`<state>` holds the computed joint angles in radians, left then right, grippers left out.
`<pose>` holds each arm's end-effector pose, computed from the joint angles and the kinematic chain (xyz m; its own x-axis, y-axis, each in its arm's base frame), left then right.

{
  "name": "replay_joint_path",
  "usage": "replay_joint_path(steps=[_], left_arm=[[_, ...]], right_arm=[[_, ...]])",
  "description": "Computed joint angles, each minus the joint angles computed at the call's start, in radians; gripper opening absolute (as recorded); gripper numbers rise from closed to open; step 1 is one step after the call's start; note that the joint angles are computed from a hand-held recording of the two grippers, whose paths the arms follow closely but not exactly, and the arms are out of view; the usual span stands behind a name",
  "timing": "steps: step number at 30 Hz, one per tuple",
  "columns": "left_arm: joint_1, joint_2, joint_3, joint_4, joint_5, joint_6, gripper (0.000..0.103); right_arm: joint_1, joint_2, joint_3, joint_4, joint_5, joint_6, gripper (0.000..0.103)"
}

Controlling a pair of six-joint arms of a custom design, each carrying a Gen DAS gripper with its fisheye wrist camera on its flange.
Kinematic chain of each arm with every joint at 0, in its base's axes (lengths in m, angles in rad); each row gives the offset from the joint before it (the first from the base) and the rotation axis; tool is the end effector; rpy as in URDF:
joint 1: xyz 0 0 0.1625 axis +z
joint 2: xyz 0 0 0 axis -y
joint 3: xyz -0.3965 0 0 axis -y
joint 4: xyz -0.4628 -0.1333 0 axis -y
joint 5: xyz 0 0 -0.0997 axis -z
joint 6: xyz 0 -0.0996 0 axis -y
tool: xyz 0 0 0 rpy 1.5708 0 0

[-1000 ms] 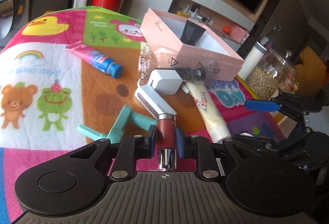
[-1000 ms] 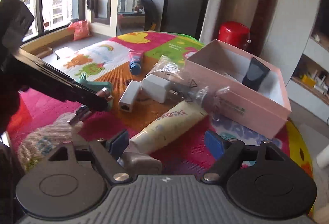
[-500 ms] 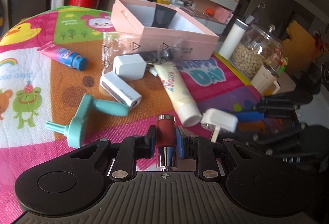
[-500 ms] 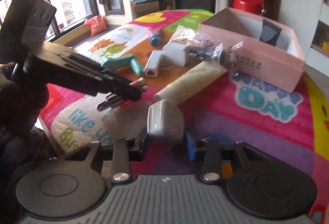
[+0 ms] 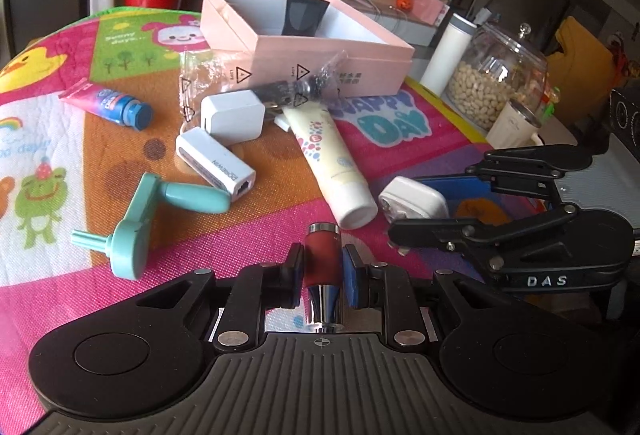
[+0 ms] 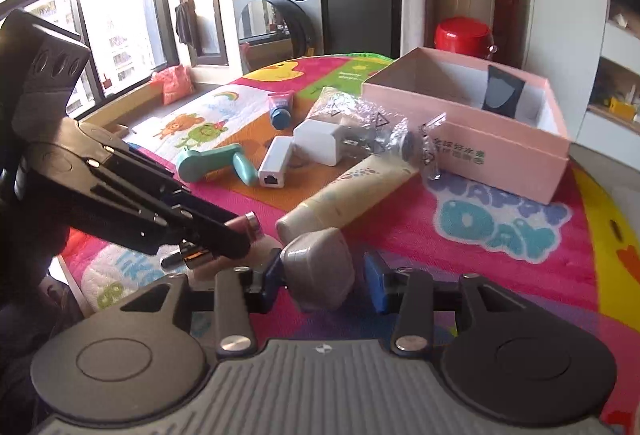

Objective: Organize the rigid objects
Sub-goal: 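Carry the red lipstick into the pink box with the left tool while the right grasps a white charger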

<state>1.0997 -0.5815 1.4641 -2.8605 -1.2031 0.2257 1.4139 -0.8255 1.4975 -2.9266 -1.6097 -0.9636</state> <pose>-0.1914 -0.7483 -0.0230 -0.7801 0.4723 -0.4103 0.6067 0.7311 -0.3120 0.0073 -0.7820 0.1516 -0.6604 -0.5259 0.5360 -0.7383 0.5850 -0.3357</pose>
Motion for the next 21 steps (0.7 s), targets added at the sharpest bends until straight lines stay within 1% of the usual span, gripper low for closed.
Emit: replay_joint_path(steps=[1, 3, 5, 8, 10, 13, 15, 17, 19, 21], left_arm=[[-0.001, -0.002, 0.003, -0.002, -0.001, 0.003, 0.024], [-0.001, -0.007, 0.007, -0.01, -0.012, 0.015, 0.024], [-0.002, -0.01, 0.003, -0.019, -0.027, 0.025, 0.024], [0.0, -0.005, -0.028, -0.039, -0.063, 0.034, 0.024], [0.0, 0.005, -0.06, -0.05, -0.079, 0.039, 0.024], [-0.003, 0.028, -0.121, -0.056, -0.102, 0.058, 0.024], [-0.004, 0.053, -0.176, -0.051, -0.109, 0.079, 0.024], [-0.004, 0.094, -0.255, -0.031, -0.106, 0.097, 0.024], [0.004, 0.148, -0.362, 0.02, -0.115, 0.101, 0.024], [0.015, 0.22, -0.504, 0.085, -0.132, 0.086, 0.024]], right_arm=[[0.001, -0.001, 0.0, 0.001, 0.002, 0.002, 0.038], [0.005, -0.009, 0.012, -0.028, 0.002, -0.005, 0.026], [0.01, -0.016, 0.015, -0.053, -0.01, 0.005, 0.02], [0.009, -0.03, 0.004, -0.067, -0.003, 0.057, 0.02], [0.007, -0.036, -0.014, -0.067, 0.015, 0.107, 0.019], [-0.005, -0.043, -0.064, -0.009, 0.091, 0.209, 0.019], [-0.014, -0.039, -0.108, 0.039, 0.148, 0.27, 0.019], [-0.019, -0.021, -0.153, 0.06, 0.183, 0.304, 0.019], [-0.017, 0.011, -0.211, 0.07, 0.184, 0.33, 0.019], [-0.011, 0.054, -0.28, 0.073, 0.168, 0.343, 0.019]])
